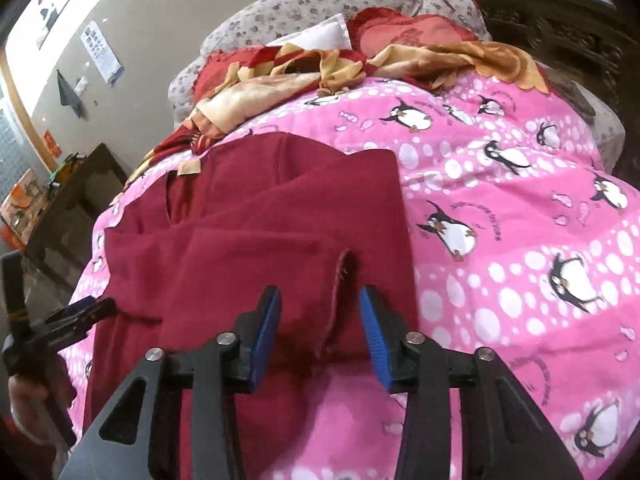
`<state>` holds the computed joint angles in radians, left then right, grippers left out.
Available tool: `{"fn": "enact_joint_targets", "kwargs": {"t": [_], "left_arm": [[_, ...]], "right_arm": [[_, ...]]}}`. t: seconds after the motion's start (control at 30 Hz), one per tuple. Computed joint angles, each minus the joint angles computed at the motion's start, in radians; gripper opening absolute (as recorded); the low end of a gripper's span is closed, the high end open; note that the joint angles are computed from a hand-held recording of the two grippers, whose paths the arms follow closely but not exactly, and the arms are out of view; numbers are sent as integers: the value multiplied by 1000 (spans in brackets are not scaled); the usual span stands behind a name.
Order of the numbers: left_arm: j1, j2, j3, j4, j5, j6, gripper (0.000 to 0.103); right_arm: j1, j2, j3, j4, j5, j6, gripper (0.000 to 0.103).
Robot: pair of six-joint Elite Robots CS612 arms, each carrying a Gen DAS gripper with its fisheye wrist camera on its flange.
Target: Fold small clothes
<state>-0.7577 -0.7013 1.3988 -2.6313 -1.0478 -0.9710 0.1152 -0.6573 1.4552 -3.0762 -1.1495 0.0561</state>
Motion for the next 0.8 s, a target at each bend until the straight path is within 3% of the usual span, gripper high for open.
{"fn": "enact_joint_targets", "kwargs": {"t": [0.03, 0.2, 0.23, 0.3, 0.33, 0.4, 0.47, 0.53, 0.67, 0.8], "left_arm": [[-1, -4, 6, -9, 3, 1, 80], [4, -15, 27, -43, -11, -34, 80], [6, -18, 32, -52, -17, -48, 80], [8, -24, 43, -65, -16, -73, 80], [8, -27, 48, -69, -11, -83, 80], [8, -36, 62, -77, -6, -97, 80], [7, -44, 78, -95, -3, -103, 80], [7, -48, 93, -128, -4, -101, 80], [9, -44, 108, -217, -26, -98, 84], [9, -28, 79, -169, -48, -100, 85]], "right_arm": [[1, 0, 0, -10, 10, 0, 19], [13, -7, -1, -81, 176, -11, 17], [18, -5, -9, -67, 236, -20, 17], [30, -7, -21, 21, 348, -104, 17], [45, -14, -24, 111, 392, -195, 18], [63, -27, -18, 205, 406, -310, 28], [68, -32, 4, 172, 394, -322, 56], [72, -40, 33, 102, 316, -286, 59], [73, -54, 56, 83, 191, -252, 59], [101, -78, 73, 97, -85, -266, 59]]}}
